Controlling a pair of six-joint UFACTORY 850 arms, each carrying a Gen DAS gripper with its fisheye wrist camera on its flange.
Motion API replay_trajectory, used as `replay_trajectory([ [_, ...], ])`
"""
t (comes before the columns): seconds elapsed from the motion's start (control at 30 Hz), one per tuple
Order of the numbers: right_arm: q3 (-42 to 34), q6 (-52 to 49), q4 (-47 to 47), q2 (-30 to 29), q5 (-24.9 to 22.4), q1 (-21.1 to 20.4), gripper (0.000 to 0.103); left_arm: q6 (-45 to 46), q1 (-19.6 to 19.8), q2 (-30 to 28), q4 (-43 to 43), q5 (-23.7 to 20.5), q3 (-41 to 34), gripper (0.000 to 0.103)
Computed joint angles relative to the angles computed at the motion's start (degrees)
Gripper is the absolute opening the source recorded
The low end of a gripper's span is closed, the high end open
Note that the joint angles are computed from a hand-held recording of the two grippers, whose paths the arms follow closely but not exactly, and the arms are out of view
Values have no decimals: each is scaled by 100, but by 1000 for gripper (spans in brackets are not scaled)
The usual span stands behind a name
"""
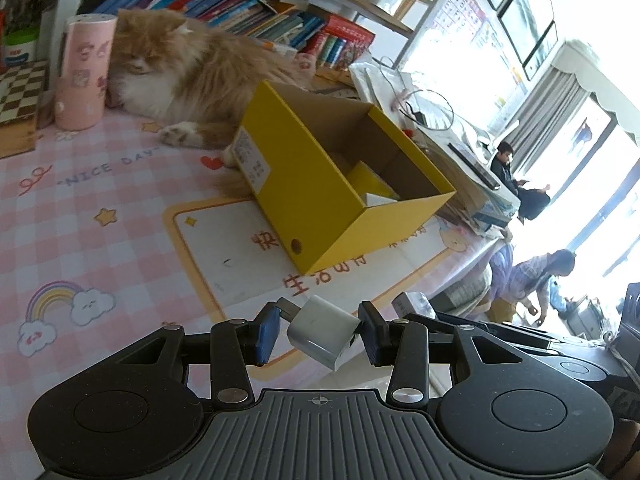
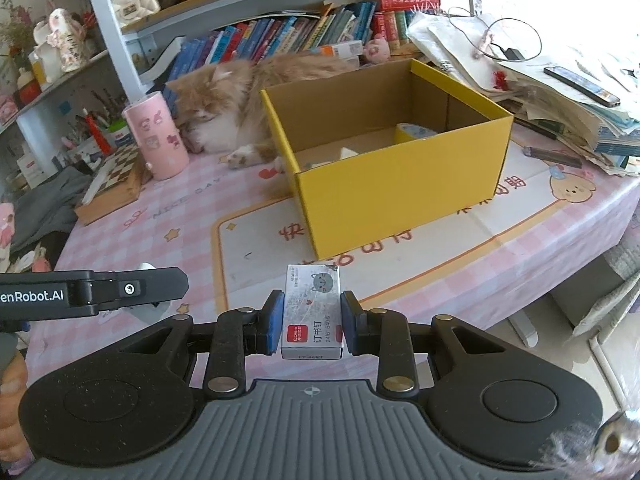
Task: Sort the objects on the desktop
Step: 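Carry the card box and charger cube with both tools over the yellow box, then lower both tools into the yellow box and open them to release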
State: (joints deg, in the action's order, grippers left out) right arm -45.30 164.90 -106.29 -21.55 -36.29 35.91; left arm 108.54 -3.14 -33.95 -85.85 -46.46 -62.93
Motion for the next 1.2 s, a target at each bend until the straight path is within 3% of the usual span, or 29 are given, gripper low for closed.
replay_trajectory([
  [0.63,579,264,-864,442,-362,-741,27,573,-728,102,-1113,252,-132,41],
  [1.2,674,1178,-3833,513,-420,-2193,27,1979,-1583,1,-3400,1043,-490,41],
])
